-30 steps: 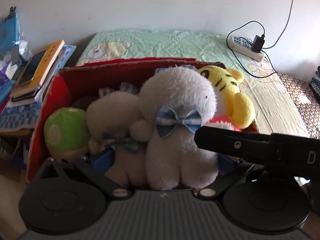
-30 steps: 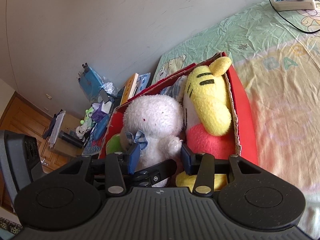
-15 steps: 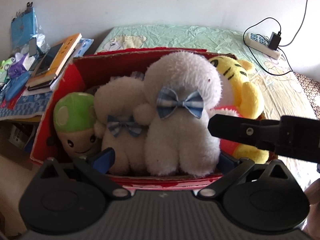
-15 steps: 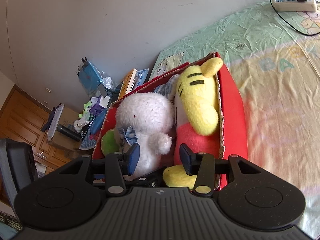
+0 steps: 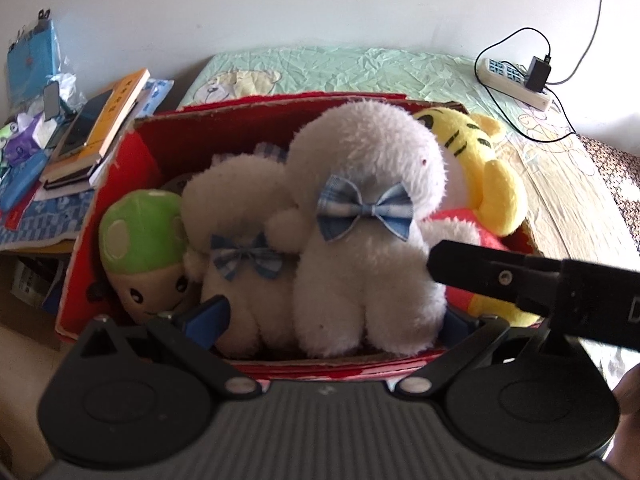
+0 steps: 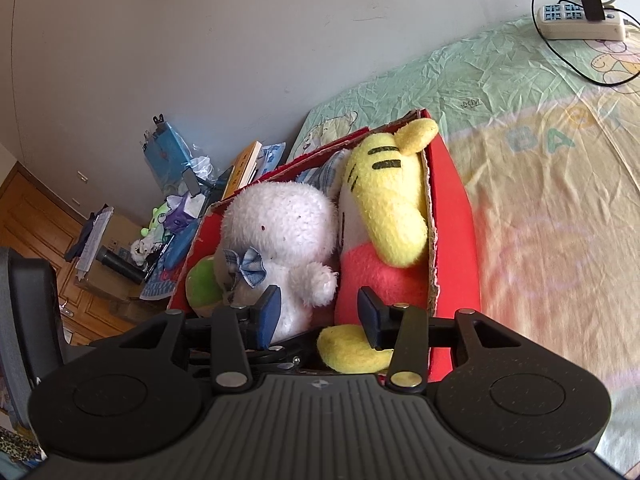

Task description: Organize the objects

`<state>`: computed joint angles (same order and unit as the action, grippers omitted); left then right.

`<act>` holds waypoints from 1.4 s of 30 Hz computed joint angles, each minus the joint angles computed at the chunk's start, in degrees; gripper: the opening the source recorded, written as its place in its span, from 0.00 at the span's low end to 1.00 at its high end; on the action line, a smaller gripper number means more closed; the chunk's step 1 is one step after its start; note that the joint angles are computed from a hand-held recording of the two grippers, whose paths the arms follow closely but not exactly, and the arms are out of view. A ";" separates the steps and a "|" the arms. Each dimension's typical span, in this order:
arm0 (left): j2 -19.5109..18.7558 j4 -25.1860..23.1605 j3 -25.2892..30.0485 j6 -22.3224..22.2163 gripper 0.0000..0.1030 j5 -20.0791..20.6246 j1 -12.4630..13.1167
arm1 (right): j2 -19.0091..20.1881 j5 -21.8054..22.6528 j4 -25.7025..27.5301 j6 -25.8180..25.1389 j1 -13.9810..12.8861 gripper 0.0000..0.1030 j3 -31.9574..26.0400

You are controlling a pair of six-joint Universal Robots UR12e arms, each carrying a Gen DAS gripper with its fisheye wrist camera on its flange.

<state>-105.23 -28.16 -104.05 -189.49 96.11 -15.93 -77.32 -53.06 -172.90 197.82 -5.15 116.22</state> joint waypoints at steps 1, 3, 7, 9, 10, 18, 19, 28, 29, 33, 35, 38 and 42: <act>0.17 -0.53 0.10 0.40 1.00 0.24 0.03 | -0.30 -0.44 -0.18 0.87 -0.04 0.43 0.19; 0.71 -0.86 0.00 1.63 1.00 0.52 0.12 | -1.24 -2.32 -0.58 1.29 0.18 0.44 0.70; 1.52 -1.44 -0.04 3.82 1.00 2.22 -0.25 | -3.62 -9.60 -0.04 0.53 1.20 0.51 1.74; 2.07 -1.07 -0.26 5.54 1.00 2.68 -0.41 | -4.47 -10.36 -1.51 2.31 0.94 0.50 2.84; 2.38 -0.23 -0.59 6.40 1.00 2.93 -0.54 | -5.04 -12.40 -1.79 3.10 1.25 0.52 3.23; 4.54 3.99 -1.60 13.19 1.00 -1.14 -2.48 | -7.95 -38.68 0.87 3.10 6.24 0.71 3.57; 4.57 4.95 -1.75 14.05 1.00 -1.36 -2.98 | -8.23 -41.59 1.57 3.39 6.62 0.74 3.61; 2.48 4.21 0.14 14.41 1.00 1.15 -7.16 | -10.75 -50.77 8.08 5.22 5.38 0.81 4.95; 2.34 4.35 0.23 14.01 1.00 2.15 -7.67 | -10.95 -50.25 7.97 4.72 4.89 0.81 5.27; 1.84 2.81 1.03 11.90 1.00 4.35 -9.17 | -12.10 -48.99 8.72 2.58 3.85 0.81 5.99; 1.47 2.11 1.45 10.34 1.00 6.54 -9.96 | -12.25 -48.22 8.65 0.92 3.43 0.81 6.18; 1.49 0.76 1.68 7.08 1.00 7.71 -10.28 | -12.84 -45.82 8.01 -2.28 2.75 0.81 6.64; 1.61 -0.33 1.59 2.88 1.00 10.67 -10.62 | -12.59 -42.85 6.91 -5.59 2.15 0.81 6.64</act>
